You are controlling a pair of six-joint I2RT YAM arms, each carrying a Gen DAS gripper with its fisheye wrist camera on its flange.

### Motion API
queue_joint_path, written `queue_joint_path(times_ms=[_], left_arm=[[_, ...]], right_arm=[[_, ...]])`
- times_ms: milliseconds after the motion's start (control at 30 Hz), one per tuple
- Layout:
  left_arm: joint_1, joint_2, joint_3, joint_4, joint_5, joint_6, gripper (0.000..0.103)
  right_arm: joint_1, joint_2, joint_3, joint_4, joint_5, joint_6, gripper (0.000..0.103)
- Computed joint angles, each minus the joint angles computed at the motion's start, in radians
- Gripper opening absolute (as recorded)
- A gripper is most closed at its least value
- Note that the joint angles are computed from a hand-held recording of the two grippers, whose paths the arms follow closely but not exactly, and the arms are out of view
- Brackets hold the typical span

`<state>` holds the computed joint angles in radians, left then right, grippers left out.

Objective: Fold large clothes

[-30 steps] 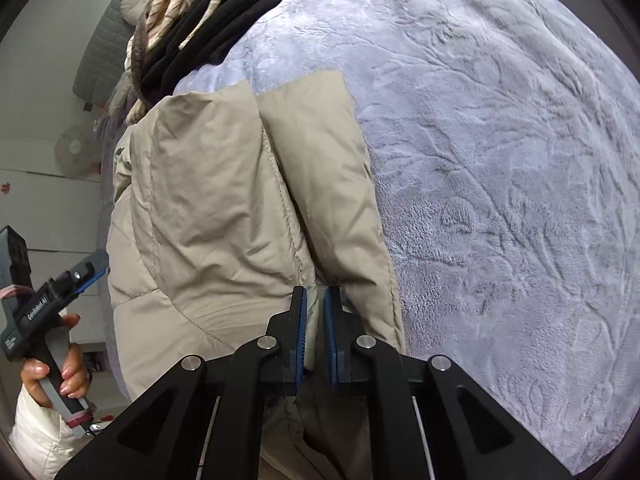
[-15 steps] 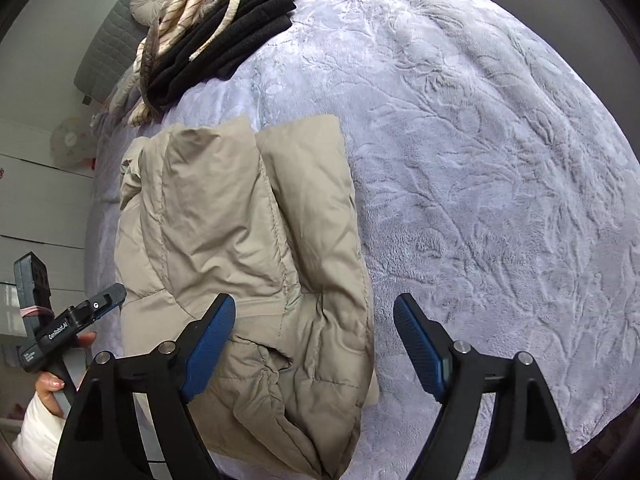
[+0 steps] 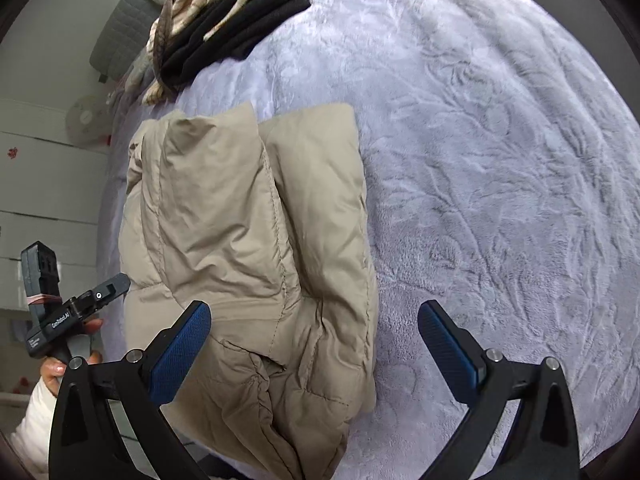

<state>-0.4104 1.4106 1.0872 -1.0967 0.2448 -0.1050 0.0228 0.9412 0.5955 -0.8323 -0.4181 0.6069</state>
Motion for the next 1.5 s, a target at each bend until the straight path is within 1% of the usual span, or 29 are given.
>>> queue_joint_path(times_ms=[133,233,267,400,533,633,733,833,1000,1067,1200,1233,1333,1367,1400,1433,1467,1500], left_arm=[[0.098,0.017,0.003,-0.03,0.121,0.085,0.103],[0.176,0.067,0.002,-0.05,0.225,0.154,0.103],[0.207,0.1,0.0,-0.06,0.276,0.182,0.103],[0.257,0.176,-0.018,-0.062,0.409,0.242,0.103],[0.271,0.223,-0.033,-0.045,0.456,0.279,0.103],[0.304,0.262,-0.024,-0.066,0.504,0.325,0.103],[0.316,0.3,-0.017,-0.069,0.521,0.365,0.103],[0.322,0.362,-0.014,-0.056,0.535,0.387,0.103],[0.321,0.426,-0.036,0.0,0.601,0.387,0.103],[0.32,0.459,-0.035,0.012,0.624,0.386,0.103],[0.287,0.503,-0.055,0.078,0.661,0.317,0.103],[0.279,0.501,-0.06,0.091,0.66,0.3,0.103],[0.237,0.443,-0.086,0.155,0.626,0.206,0.103],[0.222,0.412,-0.095,0.172,0.61,0.174,0.102],[0.209,0.382,-0.1,0.182,0.594,0.155,0.1],[0.197,0.355,-0.102,0.186,0.579,0.144,0.096],[0.185,0.32,-0.101,0.184,0.563,0.135,0.094],[0.18,0.3,-0.101,0.181,0.559,0.131,0.092]], right_arm=[[-0.103,0.042,-0.001,0.017,-0.125,-0.088,0.103],[-0.144,0.096,-0.002,0.041,-0.211,-0.139,0.103],[-0.152,0.12,-0.001,0.048,-0.227,-0.152,0.103],[-0.154,0.232,0.004,0.097,-0.249,-0.2,0.103],[-0.135,0.325,0.003,0.164,-0.277,-0.219,0.103],[-0.116,0.396,0.01,0.212,-0.308,-0.238,0.103],[-0.089,0.488,0.025,0.262,-0.299,-0.247,0.103],[-0.084,0.574,0.028,0.34,-0.35,-0.245,0.103],[-0.092,0.663,0.028,0.478,-0.457,-0.207,0.103],[-0.082,0.706,0.031,0.539,-0.483,-0.172,0.103],[-0.058,0.762,0.043,0.623,-0.488,-0.1,0.103],[-0.052,0.767,0.046,0.635,-0.479,-0.08,0.103],[-0.04,0.769,0.046,0.665,-0.453,-0.012,0.102],[-0.034,0.764,0.046,0.666,-0.44,0.009,0.099],[-0.028,0.751,0.044,0.673,-0.432,0.028,0.095],[-0.012,0.72,0.026,0.697,-0.419,0.055,0.082],[-0.009,0.687,0.018,0.689,-0.406,0.055,0.074],[0.001,0.66,0.019,0.677,-0.392,0.057,0.07]])
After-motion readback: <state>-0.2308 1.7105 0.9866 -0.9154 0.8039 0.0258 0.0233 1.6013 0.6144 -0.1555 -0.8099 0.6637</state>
